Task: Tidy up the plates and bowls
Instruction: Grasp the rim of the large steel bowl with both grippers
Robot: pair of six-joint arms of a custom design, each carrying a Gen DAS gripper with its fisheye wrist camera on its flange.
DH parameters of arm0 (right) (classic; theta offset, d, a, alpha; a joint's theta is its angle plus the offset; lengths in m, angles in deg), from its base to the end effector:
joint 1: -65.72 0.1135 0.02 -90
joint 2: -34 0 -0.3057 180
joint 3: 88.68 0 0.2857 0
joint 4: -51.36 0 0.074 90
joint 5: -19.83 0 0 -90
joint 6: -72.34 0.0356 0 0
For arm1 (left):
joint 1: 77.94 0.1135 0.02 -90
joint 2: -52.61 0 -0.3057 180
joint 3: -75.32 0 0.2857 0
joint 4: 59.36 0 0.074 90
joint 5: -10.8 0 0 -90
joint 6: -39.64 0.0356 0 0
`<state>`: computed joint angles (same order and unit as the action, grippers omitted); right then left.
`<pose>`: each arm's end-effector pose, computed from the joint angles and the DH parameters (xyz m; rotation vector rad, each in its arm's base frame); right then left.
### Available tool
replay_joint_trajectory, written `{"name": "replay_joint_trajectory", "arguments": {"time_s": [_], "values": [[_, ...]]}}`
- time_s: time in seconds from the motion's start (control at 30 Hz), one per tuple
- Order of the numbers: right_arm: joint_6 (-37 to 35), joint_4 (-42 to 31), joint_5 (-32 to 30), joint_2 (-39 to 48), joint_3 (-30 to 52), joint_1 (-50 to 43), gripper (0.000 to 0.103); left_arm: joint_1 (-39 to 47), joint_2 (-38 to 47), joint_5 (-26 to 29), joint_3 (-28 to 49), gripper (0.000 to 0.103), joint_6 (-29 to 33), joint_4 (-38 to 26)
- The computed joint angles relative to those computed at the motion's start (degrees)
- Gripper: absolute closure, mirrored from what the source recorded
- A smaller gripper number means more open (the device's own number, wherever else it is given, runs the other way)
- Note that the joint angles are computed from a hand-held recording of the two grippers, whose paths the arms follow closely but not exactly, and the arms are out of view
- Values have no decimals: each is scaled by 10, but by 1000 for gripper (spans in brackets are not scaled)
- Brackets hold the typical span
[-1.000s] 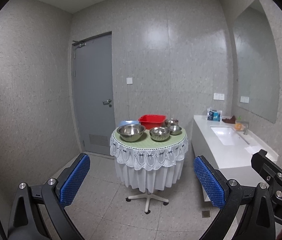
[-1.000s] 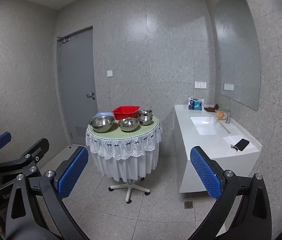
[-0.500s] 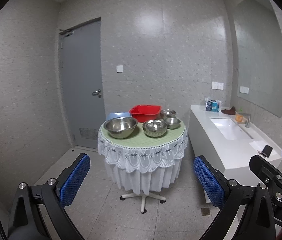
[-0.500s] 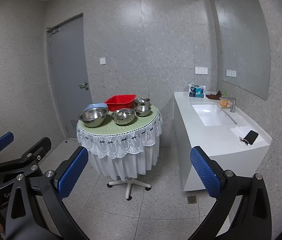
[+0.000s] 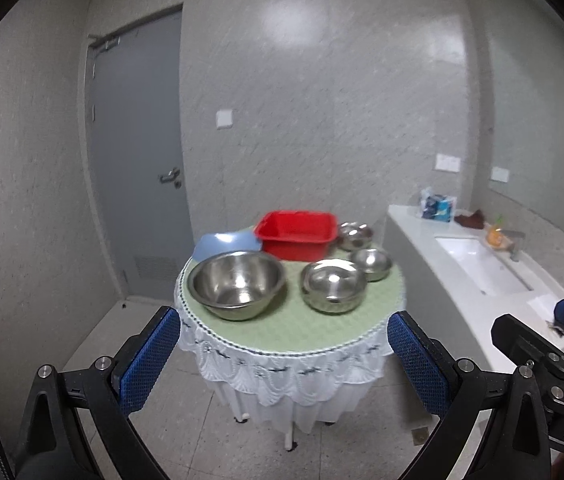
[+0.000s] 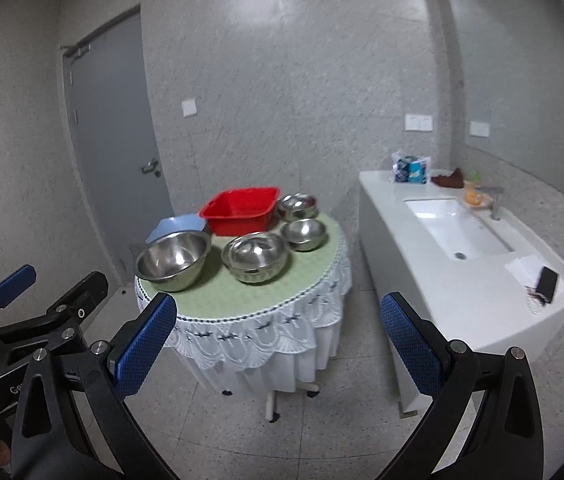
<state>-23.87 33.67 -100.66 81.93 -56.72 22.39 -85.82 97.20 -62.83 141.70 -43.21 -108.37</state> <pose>0.1411 -0.1083 0.2038 0.3684 2.0360 0.0473 0.1608 -0.0324 0.3847 0.4422 1.9896 -0.2999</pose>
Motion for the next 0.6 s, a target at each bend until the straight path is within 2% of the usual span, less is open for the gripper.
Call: {"name": "replay_joint_trajectory", "arguments": {"time_s": [0.1,0.13,0.33,0.47,0.53,0.6], "values": [[45,80,77,130,44,117,0,24,100,8,27,1,3,52],[53,106,93,176,63,149,0,18,128,-5,39,1,-3,63],[55,188,137,416,203,249,0,19,335,-62,136,1,-30,126],[42,169,142,565,347,284,0,9,482,-107,249,1,-60,120],[26,140,135,630,426,293,0,-2,571,-136,343,1,-86,82],[-5,74,130,709,538,302,0,-4,659,-147,448,1,-105,34]]}}
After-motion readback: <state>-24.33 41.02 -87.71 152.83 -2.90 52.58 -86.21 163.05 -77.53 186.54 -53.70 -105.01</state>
